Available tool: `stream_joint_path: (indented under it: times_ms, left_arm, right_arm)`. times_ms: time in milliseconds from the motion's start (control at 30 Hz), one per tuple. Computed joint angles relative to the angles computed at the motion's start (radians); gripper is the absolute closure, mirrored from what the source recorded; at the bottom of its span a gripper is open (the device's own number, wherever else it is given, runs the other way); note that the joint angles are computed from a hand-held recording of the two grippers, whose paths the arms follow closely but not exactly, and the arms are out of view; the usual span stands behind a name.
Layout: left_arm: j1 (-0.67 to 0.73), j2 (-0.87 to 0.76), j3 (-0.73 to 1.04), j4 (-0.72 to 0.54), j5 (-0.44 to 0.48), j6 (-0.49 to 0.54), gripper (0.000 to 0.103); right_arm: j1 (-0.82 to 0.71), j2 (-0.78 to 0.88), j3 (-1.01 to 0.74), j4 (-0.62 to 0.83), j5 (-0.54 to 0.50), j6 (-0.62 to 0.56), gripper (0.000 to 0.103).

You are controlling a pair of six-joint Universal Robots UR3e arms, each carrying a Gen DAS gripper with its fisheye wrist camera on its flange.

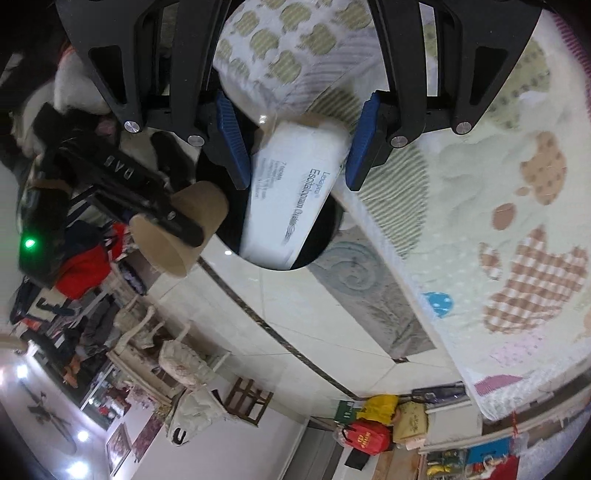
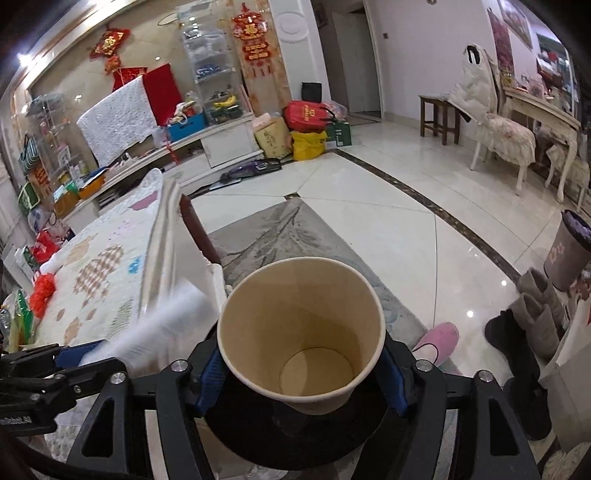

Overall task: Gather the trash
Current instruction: 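Open the right gripper dropping the cup into the bin while the left releases the box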

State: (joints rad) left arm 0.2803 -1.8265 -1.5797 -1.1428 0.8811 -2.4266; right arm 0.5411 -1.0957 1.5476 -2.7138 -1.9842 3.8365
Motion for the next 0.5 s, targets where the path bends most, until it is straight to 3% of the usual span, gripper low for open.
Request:
stream_joint_path:
  times_ms: [33,67,267,500]
  left_arm:
    - [0.003,-0.002,0.008,-0.021,-0.008,0.007,0.042]
    - [0.008,-0.005,0.010,-0.032,-0.016,0.009,0.041]
    - [0.038,0.031,-0.020,-0.036,-0.010,0.012,0.041]
    - [0.112,0.158,-0.179,0.116,0.019,0.010,0.041]
  right_arm:
    - [-0.004,-0.002,0.010,-0.009,0.004,0.005,0.014]
    - [-0.007,-0.004,0.019,-0.019,0.005,0.009,0.012]
    - [-0.002,-0.011,0.041,-0.034,0.017,0.024,0.012]
    - [0.038,0.015,-0.003,-0.036,0.008,0.032,0.012]
